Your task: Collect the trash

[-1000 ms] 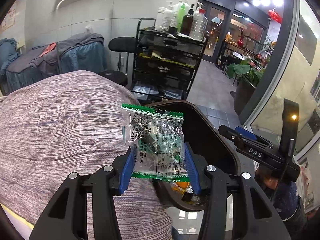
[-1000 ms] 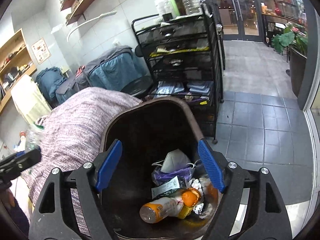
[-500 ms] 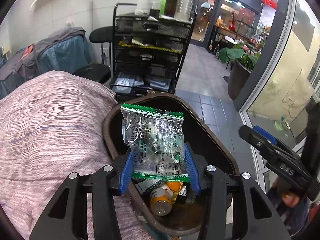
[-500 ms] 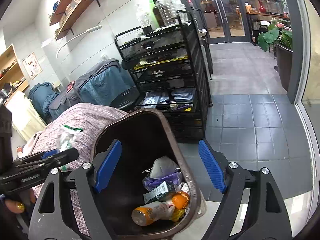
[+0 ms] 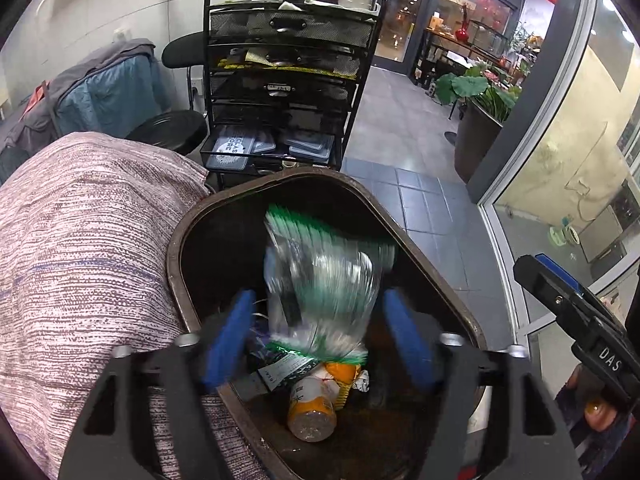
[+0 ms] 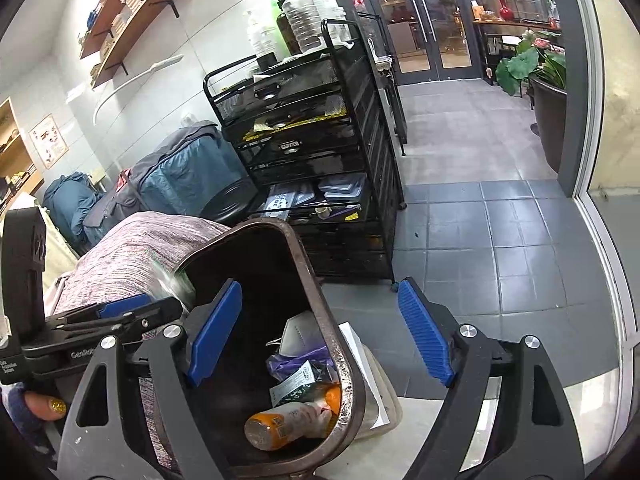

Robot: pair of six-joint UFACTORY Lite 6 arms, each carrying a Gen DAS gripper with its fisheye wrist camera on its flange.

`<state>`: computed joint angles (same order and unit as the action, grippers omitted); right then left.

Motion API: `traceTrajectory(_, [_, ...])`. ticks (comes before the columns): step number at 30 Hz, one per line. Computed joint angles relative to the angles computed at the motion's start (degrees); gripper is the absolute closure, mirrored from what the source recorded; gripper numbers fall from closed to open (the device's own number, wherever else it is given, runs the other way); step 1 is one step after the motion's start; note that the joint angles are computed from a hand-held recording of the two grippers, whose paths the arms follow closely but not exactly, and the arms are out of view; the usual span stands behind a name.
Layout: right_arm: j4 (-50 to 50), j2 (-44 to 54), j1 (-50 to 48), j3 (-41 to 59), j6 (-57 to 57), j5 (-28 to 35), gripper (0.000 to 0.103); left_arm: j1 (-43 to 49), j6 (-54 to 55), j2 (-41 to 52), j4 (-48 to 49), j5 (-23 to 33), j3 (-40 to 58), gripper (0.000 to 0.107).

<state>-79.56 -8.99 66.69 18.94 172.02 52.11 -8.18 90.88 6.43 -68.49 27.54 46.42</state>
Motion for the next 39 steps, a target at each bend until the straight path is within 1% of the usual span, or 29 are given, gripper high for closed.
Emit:
traceTrajectory(1, [0.1, 0.0, 0.0, 0.0, -0.1, 0.0, 0.022, 0.3, 0.6, -0.2, -0.4, 0.1, -0.2, 0.027])
traceTrajectory(3, [0.2, 0.1, -0.1, 0.0, -0.1, 0.0, 0.020, 0.3, 1.6, -0.7, -1.4, -0.6, -0.7, 0.019])
traceTrajectory(6, [0.5, 0.2, -0.1, -0.1, 0.1, 0.1, 0.019, 0.9, 1.6, -1.0, -1.3, -0.2, -0.7, 0.015])
traceTrajectory(11, [1.3, 0.1, 0.2, 0.3, -0.4, 0.8, 0.017, 2.6, 2.9, -3.0, -2.7, 0.9, -1.4, 0.013])
traceTrajectory(13, [1.6, 0.2, 0.4, 0.7, -0.8, 1.2, 0.016, 3.9, 4.2, -4.8, -3.7, 2.4, -2.3, 0.012])
traceTrajectory(15, [2.0, 0.2, 0.6, 1.0, -1.2, 1.6, 0.016, 4.2, 6.2, -6.5, -5.8, 2.5, -3.4, 0.010])
traceTrajectory(19, [2.4, 0.3, 0.7, 1.8, -1.9, 2.0, 0.015, 4.8, 8.1, -9.8, -6.8, 2.5, -5.2, 0.010])
traceTrajectory(24, [2.5, 0.3, 1.4, 2.9, -2.5, 2.8, 0.015, 8.8, 8.6, -14.4, -6.2, 6.6, -7.1, 0.010])
traceTrajectory(27, [1.8, 1.2, 2.0, 4.0, -2.6, 3.2, 0.014, 13.1, 9.7, -17.8, -6.8, 8.9, -8.9, 0.010])
traceTrajectory(31, [-0.7, 4.9, 2.1, 8.1, -3.8, 2.2, 0.014, 21.7, 11.9, -21.7, -8.7, 12.7, -11.0, 0.010])
traceTrajectory(33, [-1.8, 7.5, 2.9, 11.0, -4.7, 2.8, 0.013, 26.7, 13.0, -22.5, -8.5, 15.5, -11.3, 0.010])
traceTrajectory(35, [-2.6, 11.1, 3.8, 15.6, -6.8, 3.4, 0.012, 32.5, 13.9, -22.5, -8.3, 18.8, -11.1, 0.010])
traceTrajectory(39, [-4.4, 18.9, 5.6, 25.7, -11.9, 4.6, 0.011, 43.0, 15.6, -20.7, -7.4, 23.6, -9.5, 0.010])
